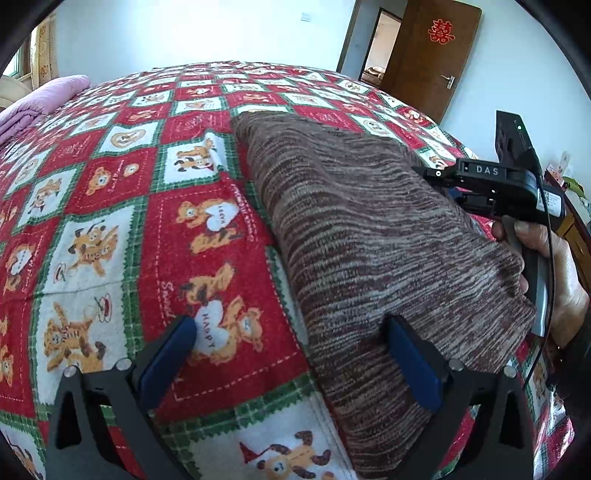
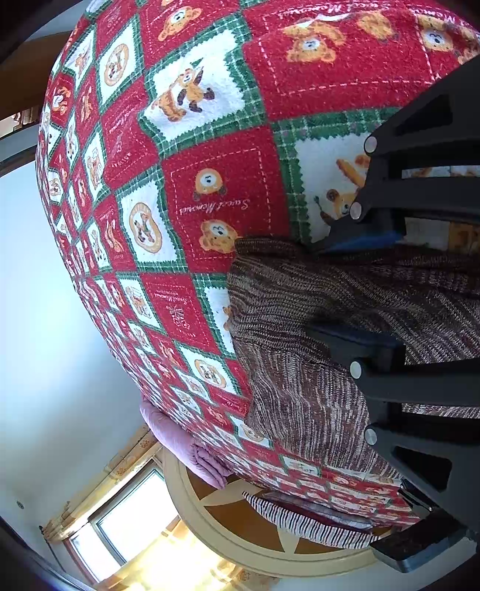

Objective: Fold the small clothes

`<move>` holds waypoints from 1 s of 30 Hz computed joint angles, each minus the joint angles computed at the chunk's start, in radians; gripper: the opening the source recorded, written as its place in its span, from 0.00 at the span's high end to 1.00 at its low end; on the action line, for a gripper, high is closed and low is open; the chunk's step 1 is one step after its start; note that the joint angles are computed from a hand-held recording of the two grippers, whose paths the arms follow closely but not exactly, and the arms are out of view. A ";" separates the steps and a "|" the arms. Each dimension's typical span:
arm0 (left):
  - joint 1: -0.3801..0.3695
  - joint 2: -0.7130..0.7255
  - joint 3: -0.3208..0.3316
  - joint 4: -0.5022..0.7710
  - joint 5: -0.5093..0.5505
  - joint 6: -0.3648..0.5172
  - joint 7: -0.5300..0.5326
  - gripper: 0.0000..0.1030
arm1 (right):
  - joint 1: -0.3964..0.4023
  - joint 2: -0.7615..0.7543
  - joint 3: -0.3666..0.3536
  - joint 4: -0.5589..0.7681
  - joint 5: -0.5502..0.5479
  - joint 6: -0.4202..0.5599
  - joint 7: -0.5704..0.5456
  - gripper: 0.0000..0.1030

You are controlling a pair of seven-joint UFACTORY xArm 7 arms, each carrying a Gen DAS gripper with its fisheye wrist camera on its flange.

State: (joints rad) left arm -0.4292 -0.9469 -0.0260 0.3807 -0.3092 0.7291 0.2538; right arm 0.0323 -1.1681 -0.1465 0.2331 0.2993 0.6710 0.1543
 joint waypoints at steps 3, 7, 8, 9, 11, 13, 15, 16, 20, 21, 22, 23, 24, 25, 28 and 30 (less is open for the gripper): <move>-0.009 0.003 -0.001 0.005 -0.002 -0.003 0.003 0.03 | -0.001 -0.009 0.006 -0.008 -0.002 -0.007 0.003 0.64; -0.032 -0.006 0.011 0.006 -0.017 0.001 0.022 0.24 | 0.005 -0.036 0.012 -0.026 -0.007 -0.020 0.003 0.70; -0.039 -0.008 0.012 0.008 -0.021 0.004 0.029 0.25 | 0.007 -0.040 0.012 -0.028 -0.009 -0.022 0.002 0.72; -0.038 -0.009 0.004 0.008 -0.020 0.002 0.029 0.26 | 0.009 -0.043 0.010 -0.031 -0.009 -0.024 0.001 0.72; -0.056 -0.002 0.020 0.013 -0.036 0.009 0.044 0.35 | 0.012 -0.041 -0.002 -0.032 -0.006 -0.025 -0.003 0.72; -0.067 0.005 0.037 0.019 -0.060 0.015 0.057 0.47 | 0.010 -0.037 0.004 -0.027 -0.009 -0.021 -0.001 0.73; -0.086 -0.002 0.056 0.021 -0.090 0.026 0.085 0.64 | 0.008 -0.031 0.023 -0.015 -0.018 -0.009 0.011 0.79; -0.080 -0.006 0.048 0.020 -0.092 0.027 0.085 0.68 | 0.004 -0.029 0.038 -0.006 -0.023 0.002 0.025 0.80; -0.068 -0.020 0.044 0.033 -0.095 0.049 0.101 0.81 | 0.000 -0.059 0.076 0.010 -0.034 0.017 0.082 0.83; -0.066 -0.023 0.048 0.039 -0.099 0.057 0.105 0.82 | 0.001 -0.068 0.080 0.013 -0.037 0.020 0.094 0.83; -0.062 -0.032 0.051 0.043 -0.101 0.064 0.109 0.82 | 0.005 -0.077 0.084 0.018 -0.039 0.022 0.104 0.83; -0.058 -0.042 0.052 0.048 -0.101 0.072 0.114 0.83 | 0.011 -0.087 0.090 0.025 -0.042 0.025 0.114 0.84; -0.054 -0.052 0.053 0.053 -0.102 0.081 0.117 0.83 | 0.016 -0.093 0.094 0.032 -0.046 0.027 0.122 0.84; -0.050 -0.061 0.055 0.057 -0.103 0.090 0.119 0.84 | 0.022 -0.099 0.101 0.042 -0.049 0.030 0.131 0.84; -0.035 -0.081 0.056 0.072 -0.106 0.125 0.119 0.84 | 0.052 -0.105 0.122 0.073 -0.055 0.033 0.153 0.85; -0.021 -0.107 0.052 0.078 -0.100 0.148 0.117 0.84 | 0.079 -0.097 0.141 0.095 -0.060 0.032 0.163 0.86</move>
State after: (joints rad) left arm -0.4502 -1.0538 0.0264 0.4585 -0.4094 0.8772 0.3705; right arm 0.1116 -1.2650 -0.0055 0.3281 0.2396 0.7032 0.3177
